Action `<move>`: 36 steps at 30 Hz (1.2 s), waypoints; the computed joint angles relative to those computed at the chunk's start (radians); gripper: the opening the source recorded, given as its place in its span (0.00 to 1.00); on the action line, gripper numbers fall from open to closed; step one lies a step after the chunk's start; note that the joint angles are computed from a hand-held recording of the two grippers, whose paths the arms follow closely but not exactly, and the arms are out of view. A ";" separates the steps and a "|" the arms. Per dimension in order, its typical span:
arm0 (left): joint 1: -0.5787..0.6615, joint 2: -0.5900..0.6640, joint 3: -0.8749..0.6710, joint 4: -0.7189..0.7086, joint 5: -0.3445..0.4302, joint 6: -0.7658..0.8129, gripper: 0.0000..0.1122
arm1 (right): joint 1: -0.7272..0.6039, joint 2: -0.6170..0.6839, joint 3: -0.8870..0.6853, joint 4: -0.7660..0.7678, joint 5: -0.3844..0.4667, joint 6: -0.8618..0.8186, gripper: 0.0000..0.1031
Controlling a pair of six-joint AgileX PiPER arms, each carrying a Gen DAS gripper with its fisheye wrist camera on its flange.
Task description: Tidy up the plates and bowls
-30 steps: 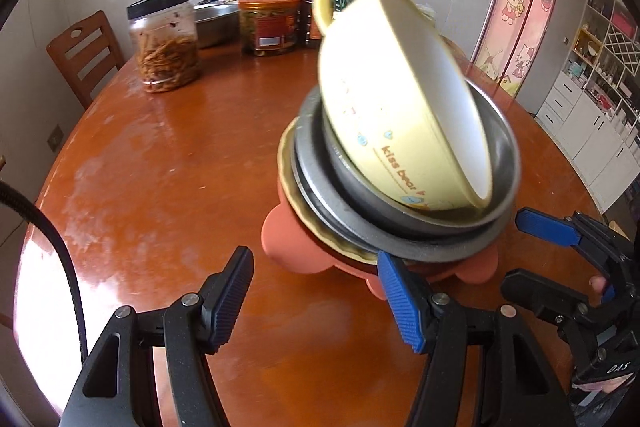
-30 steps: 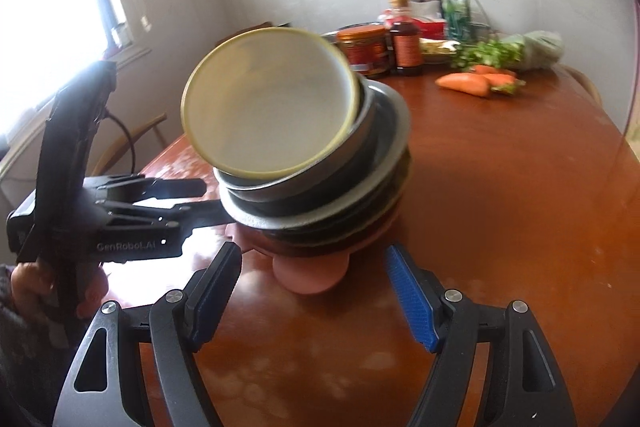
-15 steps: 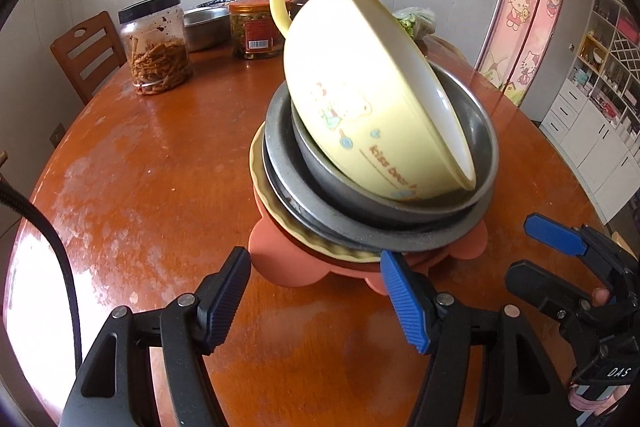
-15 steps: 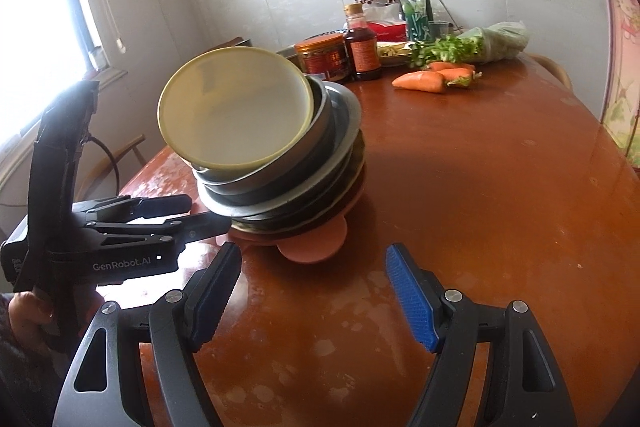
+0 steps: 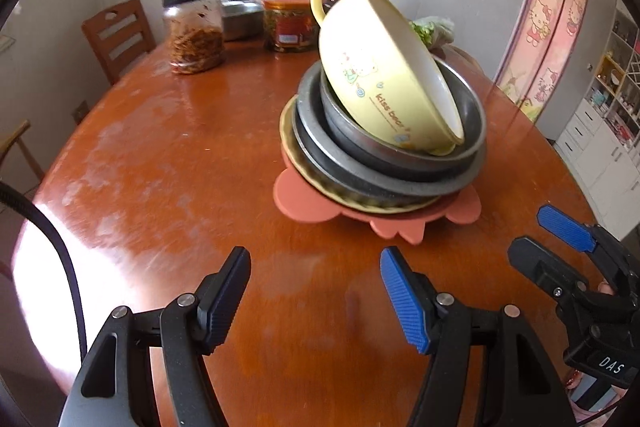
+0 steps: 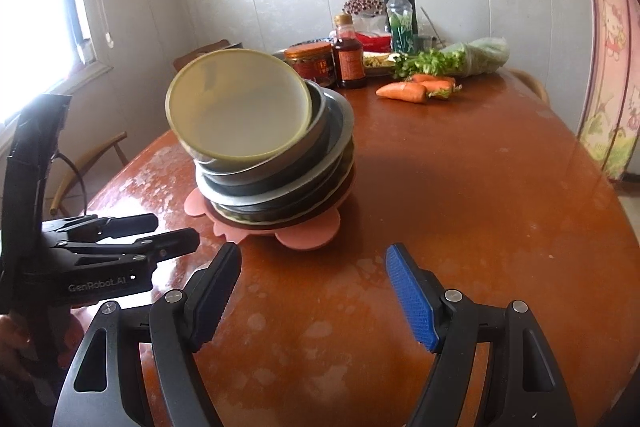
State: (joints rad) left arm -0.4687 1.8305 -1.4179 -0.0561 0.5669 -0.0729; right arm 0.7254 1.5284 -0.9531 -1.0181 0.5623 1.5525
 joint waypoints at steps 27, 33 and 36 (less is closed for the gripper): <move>-0.215 -0.372 0.438 0.466 -0.109 -0.578 0.73 | 0.419 -0.107 0.062 -0.004 0.511 0.249 0.78; -0.226 -0.381 0.456 0.496 -0.096 -0.625 0.74 | 0.472 -0.122 0.092 -0.019 0.556 0.334 0.78; -0.220 -0.376 0.458 0.478 -0.094 -0.614 0.75 | 0.462 -0.122 0.094 -0.009 0.550 0.335 0.78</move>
State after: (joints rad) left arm -0.6889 1.4548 -0.9603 0.4216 0.4724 -0.6869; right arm 1.1871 1.4064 -0.8593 -1.0267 1.1127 1.8871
